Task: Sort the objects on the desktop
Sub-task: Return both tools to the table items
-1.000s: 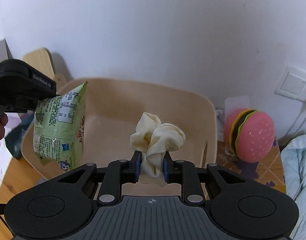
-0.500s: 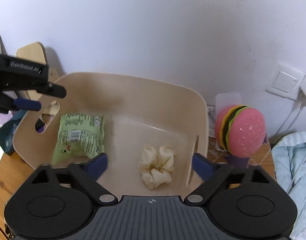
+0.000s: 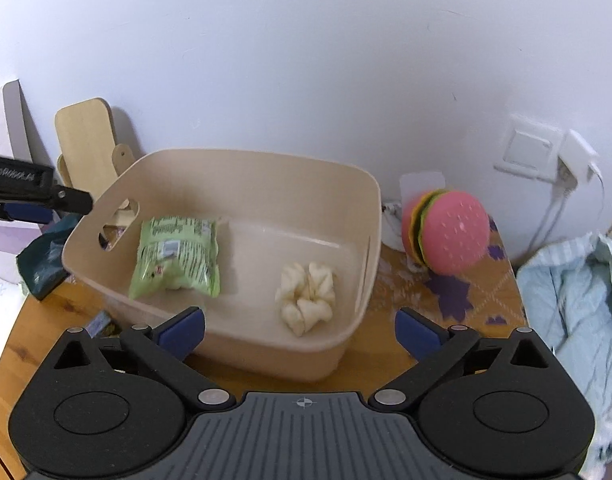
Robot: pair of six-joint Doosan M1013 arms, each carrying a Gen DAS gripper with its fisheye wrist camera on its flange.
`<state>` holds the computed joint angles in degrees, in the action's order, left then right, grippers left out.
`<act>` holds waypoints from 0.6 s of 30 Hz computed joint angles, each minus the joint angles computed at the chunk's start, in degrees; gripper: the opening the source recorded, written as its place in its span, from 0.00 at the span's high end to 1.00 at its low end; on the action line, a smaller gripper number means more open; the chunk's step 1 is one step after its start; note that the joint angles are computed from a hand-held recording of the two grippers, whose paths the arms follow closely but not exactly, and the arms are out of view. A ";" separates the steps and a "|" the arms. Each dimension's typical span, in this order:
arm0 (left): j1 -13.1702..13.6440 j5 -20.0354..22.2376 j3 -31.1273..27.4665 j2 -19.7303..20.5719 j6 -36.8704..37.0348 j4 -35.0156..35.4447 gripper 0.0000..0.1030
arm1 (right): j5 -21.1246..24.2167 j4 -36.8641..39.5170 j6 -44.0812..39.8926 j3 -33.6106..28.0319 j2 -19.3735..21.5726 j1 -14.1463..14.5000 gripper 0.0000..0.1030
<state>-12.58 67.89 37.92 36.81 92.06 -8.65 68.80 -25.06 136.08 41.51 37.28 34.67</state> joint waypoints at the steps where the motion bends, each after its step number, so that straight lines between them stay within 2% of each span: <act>1: 0.20 -0.48 1.55 -0.84 1.88 -0.22 0.29 | -0.29 0.17 1.03 1.17 -0.64 0.21 0.00; 8: 1.66 -0.67 9.30 -4.50 11.15 -1.05 0.29 | -0.40 2.72 8.68 7.57 -3.66 1.40 0.00; 18: 2.24 -1.84 15.33 -6.63 15.17 5.50 0.29 | 2.52 5.76 13.79 11.67 -4.75 3.06 0.00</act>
